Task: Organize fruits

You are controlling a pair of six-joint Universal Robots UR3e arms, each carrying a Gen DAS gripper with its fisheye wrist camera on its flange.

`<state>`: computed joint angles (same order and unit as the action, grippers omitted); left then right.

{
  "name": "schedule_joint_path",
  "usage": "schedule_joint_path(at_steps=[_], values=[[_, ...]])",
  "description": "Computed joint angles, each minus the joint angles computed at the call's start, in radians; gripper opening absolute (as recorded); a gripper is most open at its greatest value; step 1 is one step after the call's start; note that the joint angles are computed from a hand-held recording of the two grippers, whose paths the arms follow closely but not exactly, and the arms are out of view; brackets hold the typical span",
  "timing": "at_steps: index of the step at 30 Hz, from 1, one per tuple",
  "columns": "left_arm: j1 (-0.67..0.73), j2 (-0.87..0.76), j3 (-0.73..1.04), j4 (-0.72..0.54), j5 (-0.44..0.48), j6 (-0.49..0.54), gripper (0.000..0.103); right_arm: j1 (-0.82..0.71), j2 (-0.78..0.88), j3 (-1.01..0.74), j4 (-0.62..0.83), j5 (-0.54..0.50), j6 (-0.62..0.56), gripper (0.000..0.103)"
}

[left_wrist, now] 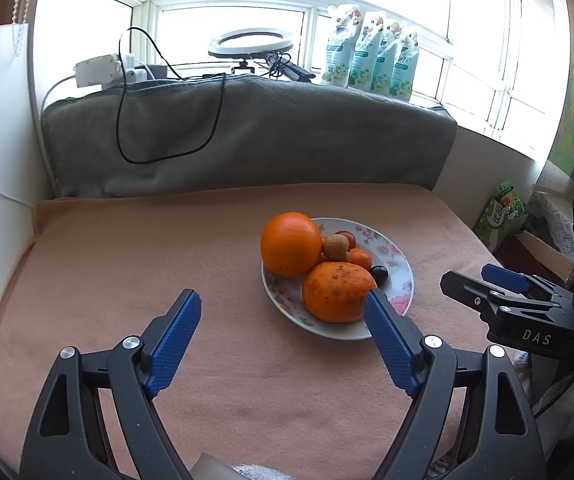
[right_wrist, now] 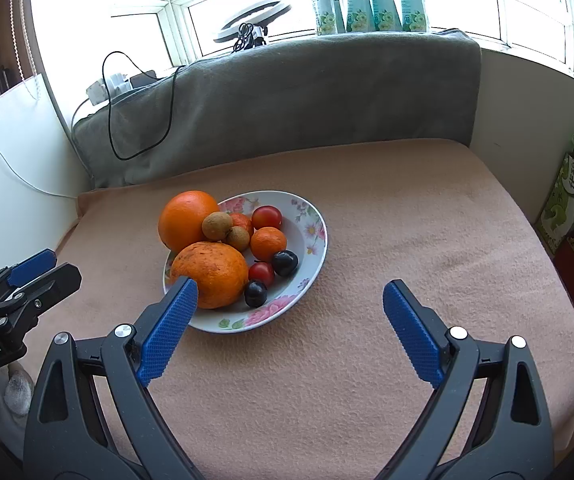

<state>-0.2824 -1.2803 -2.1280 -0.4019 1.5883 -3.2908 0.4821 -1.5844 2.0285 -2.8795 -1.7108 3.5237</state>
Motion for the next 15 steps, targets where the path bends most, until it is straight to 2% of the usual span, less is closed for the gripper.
schedule_joint_path(at_steps=[15], values=[[0.017,0.006,-0.024,0.036,-0.019,0.005,0.083,0.004,0.008,0.001,-0.002,-0.008,0.018,0.096]])
